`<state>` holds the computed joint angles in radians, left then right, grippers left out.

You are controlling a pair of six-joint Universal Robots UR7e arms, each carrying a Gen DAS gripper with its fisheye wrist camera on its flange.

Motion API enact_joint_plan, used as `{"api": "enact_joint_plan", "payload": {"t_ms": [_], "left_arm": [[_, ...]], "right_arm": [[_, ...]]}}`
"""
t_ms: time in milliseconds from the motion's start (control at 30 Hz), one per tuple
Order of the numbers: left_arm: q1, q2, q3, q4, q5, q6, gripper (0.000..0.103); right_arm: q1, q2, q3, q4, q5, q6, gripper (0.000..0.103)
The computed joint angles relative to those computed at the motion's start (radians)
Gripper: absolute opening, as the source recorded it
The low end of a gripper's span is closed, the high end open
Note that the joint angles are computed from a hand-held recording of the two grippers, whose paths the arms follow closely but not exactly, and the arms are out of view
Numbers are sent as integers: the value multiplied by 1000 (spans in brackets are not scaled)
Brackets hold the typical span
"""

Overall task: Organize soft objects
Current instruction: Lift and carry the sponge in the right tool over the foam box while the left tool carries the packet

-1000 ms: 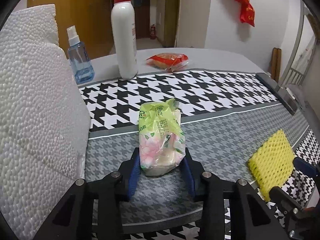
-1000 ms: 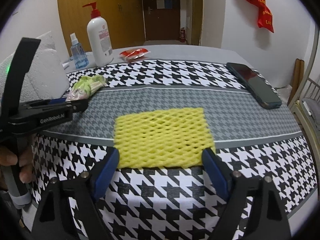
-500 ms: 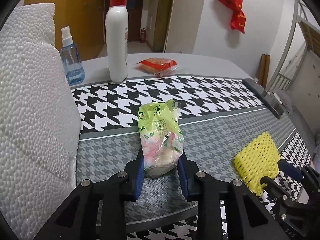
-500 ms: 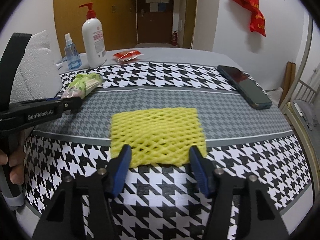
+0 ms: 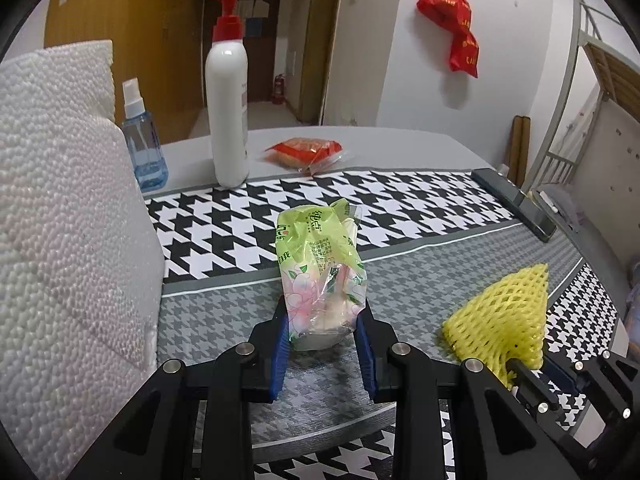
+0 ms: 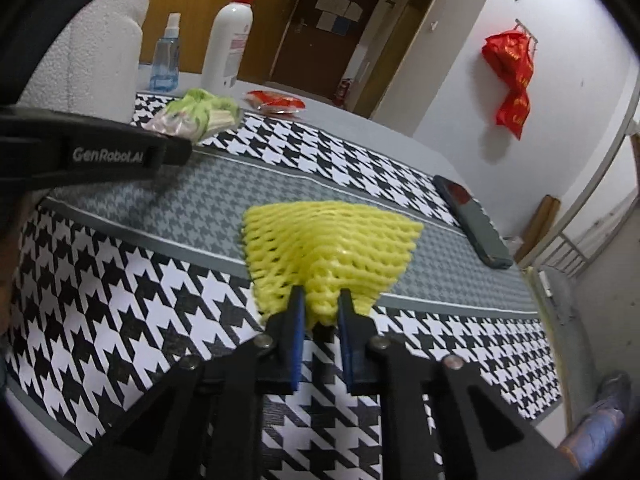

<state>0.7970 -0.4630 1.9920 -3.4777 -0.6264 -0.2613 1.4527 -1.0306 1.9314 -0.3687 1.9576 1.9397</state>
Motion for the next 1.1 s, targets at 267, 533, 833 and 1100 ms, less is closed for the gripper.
{"api": "enact_joint_plan", "payload": {"t_ms": [267, 533, 833, 1100], "left_arm": [[-19, 7, 20, -98, -6, 55, 31], [-41, 21, 31, -167, -17, 96, 29], [-68, 22, 64, -213, -16, 112, 29], [-116, 3, 151, -302, -20, 117, 29]], "right_arm": [[-43, -17, -74, 213, -98, 170, 18], [-38, -35, -50, 231, -98, 247, 18], [-43, -104, -7, 276, -119, 353, 18], [-49, -172, 48, 289, -172, 375, 18]]}}
